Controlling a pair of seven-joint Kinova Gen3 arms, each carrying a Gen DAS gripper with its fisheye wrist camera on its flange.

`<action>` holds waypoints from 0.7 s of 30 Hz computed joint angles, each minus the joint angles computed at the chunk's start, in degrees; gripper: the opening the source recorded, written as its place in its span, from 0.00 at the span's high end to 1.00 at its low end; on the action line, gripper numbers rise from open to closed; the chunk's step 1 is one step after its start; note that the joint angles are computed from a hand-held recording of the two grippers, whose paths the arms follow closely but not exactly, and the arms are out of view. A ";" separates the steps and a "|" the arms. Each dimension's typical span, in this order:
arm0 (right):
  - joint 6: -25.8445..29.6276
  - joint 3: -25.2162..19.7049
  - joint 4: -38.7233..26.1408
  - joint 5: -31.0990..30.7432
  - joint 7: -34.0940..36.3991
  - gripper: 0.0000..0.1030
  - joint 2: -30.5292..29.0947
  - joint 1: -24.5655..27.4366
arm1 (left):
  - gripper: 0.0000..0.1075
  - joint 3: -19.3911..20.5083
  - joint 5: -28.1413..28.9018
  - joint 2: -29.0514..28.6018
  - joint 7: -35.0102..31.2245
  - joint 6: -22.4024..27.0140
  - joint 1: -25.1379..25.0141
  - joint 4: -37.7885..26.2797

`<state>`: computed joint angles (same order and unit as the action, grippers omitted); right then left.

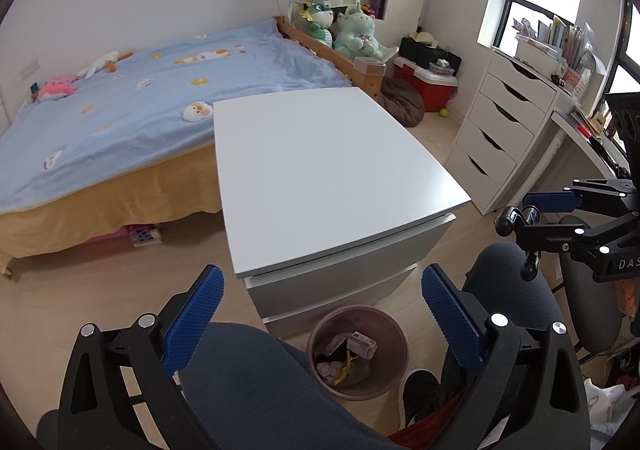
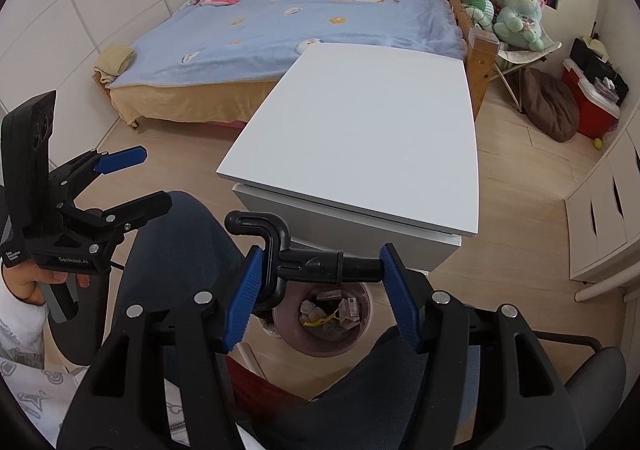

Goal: Collect trash
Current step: 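Open the left tool over the trash bin to drop the yellow clip, then open the right tool over the trash bin to drop the black handle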

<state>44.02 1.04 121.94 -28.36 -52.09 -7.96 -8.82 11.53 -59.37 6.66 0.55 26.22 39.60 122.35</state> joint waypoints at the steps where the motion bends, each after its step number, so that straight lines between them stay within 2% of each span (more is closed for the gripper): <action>1: 0.15 -0.08 -0.07 -0.17 0.16 0.43 0.09 -0.18 | 0.11 -0.10 -0.17 -0.22 0.52 0.13 0.04 0.32; 13: 0.96 -1.45 -0.95 -1.21 0.93 0.41 2.76 -1.25 | 0.11 0.18 -1.04 -0.72 2.49 -0.65 -1.43 1.53; 14: 0.79 -1.58 -0.96 -1.07 0.72 0.37 2.93 -1.11 | 0.11 0.16 -1.07 -0.70 2.49 -0.64 -1.47 1.52; 16: -0.10 -1.72 -0.59 -0.86 0.27 0.19 2.81 -0.79 | 0.11 0.15 -1.12 -0.61 2.55 -0.71 -1.52 1.55; 21: -1.64 -1.24 0.16 -1.21 -0.10 0.06 2.91 -0.01 | 0.11 0.17 -0.90 -0.35 2.24 -0.67 -1.27 1.35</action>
<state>42.38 -0.20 122.10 -29.57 -52.19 -5.05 -8.83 11.71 -60.27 6.30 2.79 25.55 38.33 123.71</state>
